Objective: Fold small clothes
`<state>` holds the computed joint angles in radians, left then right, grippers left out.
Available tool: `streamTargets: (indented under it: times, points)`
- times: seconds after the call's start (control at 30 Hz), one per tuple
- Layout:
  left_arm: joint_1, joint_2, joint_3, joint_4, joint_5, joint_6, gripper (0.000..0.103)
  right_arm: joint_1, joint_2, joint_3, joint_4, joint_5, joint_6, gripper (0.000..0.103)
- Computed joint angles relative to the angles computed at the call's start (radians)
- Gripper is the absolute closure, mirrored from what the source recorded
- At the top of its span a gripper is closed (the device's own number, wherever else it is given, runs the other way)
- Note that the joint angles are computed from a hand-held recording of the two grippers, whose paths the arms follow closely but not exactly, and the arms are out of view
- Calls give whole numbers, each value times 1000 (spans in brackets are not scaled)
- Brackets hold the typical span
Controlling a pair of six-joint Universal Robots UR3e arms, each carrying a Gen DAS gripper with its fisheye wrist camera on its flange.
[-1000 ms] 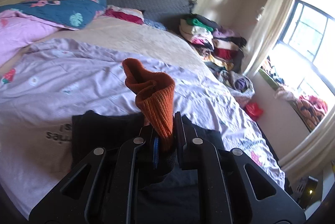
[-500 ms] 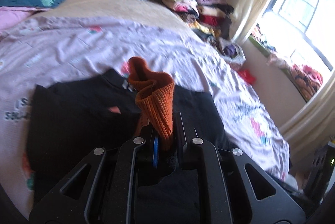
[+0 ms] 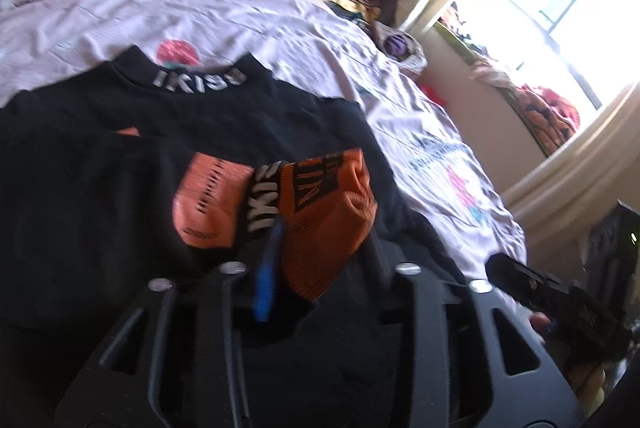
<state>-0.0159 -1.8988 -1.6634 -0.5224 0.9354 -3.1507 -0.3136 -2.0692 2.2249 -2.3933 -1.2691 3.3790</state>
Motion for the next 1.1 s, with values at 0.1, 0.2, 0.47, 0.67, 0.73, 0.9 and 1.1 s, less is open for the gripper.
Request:
streamTargets:
  times: [0.1,0.2,0.47,0.67,0.73,0.9,1.1]
  points:
    - [8,24,-9,-37,-29,48,63,16,47,-22,-36,-2,6,5]
    - [47,74,-26,-79,-64,81,51,51,117,-59,-72,8,5,6]
    - [183,183,-60,-107,76,75,34,242,421,-276,-130,-17,-62,30]
    - [333,211,-91,-113,128,66,32,315,640,-450,-117,-56,-90,41]
    - [378,222,-105,-118,135,75,32,317,683,-472,-111,-55,-76,50]
    - [462,224,-135,-124,137,88,32,320,683,-422,-193,-8,-81,80]
    - [502,184,-133,-164,64,79,32,331,611,-454,-243,15,-144,92]
